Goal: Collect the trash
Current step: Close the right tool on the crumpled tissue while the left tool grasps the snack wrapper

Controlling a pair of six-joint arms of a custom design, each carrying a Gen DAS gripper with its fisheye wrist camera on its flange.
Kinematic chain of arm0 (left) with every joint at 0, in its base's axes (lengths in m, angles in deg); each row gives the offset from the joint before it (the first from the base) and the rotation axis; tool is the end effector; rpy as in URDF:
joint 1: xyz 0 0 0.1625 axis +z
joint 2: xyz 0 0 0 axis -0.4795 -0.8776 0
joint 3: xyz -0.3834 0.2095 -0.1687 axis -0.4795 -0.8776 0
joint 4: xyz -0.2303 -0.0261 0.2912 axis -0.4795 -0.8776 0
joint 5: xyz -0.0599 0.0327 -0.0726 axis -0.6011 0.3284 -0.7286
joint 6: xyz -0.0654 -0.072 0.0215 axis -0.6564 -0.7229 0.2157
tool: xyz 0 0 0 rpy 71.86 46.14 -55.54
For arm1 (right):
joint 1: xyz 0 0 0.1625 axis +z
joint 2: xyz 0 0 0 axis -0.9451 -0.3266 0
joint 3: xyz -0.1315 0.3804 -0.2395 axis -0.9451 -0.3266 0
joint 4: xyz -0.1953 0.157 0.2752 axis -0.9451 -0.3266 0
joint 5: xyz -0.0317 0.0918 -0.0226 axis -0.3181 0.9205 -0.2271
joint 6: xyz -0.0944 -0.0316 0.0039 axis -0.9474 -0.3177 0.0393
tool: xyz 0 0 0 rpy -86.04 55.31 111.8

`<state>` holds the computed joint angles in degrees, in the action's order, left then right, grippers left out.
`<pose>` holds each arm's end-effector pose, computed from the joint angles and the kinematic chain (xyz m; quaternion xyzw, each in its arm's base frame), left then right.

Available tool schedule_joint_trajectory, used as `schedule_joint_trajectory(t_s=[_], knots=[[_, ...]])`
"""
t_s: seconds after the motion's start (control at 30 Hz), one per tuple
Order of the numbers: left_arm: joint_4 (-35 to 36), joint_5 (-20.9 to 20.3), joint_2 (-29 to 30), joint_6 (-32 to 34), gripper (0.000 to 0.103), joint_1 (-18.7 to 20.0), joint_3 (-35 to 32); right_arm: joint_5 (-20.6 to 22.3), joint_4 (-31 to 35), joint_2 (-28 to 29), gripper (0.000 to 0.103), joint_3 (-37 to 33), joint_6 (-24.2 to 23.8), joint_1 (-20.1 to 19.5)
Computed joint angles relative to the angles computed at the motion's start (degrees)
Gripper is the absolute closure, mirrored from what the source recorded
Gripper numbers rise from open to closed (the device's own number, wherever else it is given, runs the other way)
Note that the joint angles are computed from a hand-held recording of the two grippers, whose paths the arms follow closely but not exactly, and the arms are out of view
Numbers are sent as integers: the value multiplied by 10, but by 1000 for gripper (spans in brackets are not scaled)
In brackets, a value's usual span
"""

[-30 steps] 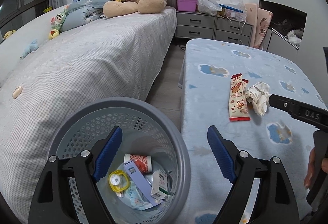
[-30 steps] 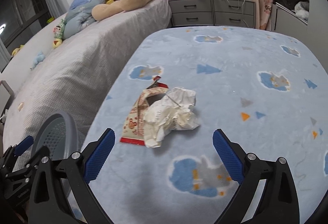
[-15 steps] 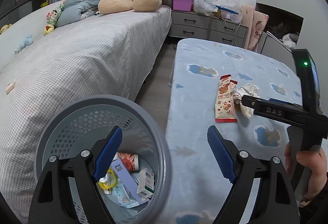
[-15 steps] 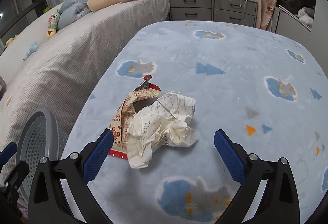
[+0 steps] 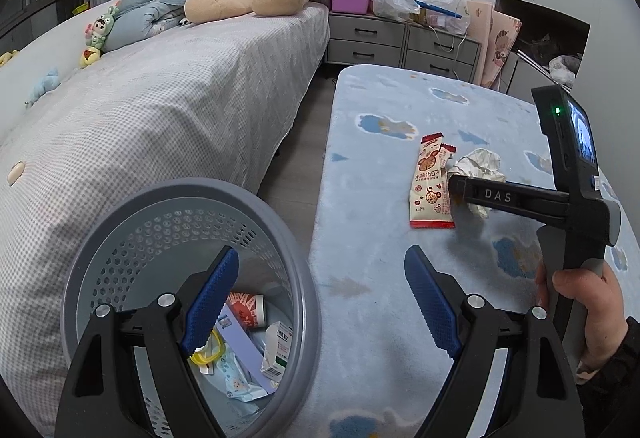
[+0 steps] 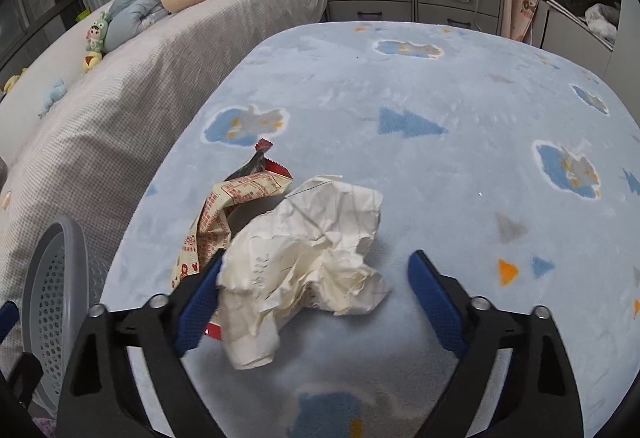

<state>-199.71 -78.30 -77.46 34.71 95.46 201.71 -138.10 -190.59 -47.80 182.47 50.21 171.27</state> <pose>-0.0373 -0.5523 0.2040 0.3528 0.8690 -0.2267 0.2627 0.1712 -0.5936 -0.0277 -0.0826 -0.8655 0.3743 0.3225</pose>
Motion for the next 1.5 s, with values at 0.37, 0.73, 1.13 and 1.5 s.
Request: schedule_joint_trajectory(t_s=[0.37, 0.73, 1.13, 1.5], knots=[[3, 14, 17, -8, 22, -3, 0, 43, -14, -22, 35, 31, 29, -6], [53, 22, 53, -32, 22, -16, -41, 69, -95, -60, 35, 88, 55, -19], [91, 6, 145, -20, 22, -56, -121, 90, -167, -86, 35, 121, 72, -31], [97, 33, 214, -33, 31, -54, -180, 100, -195, -95, 35, 132, 66, -28]])
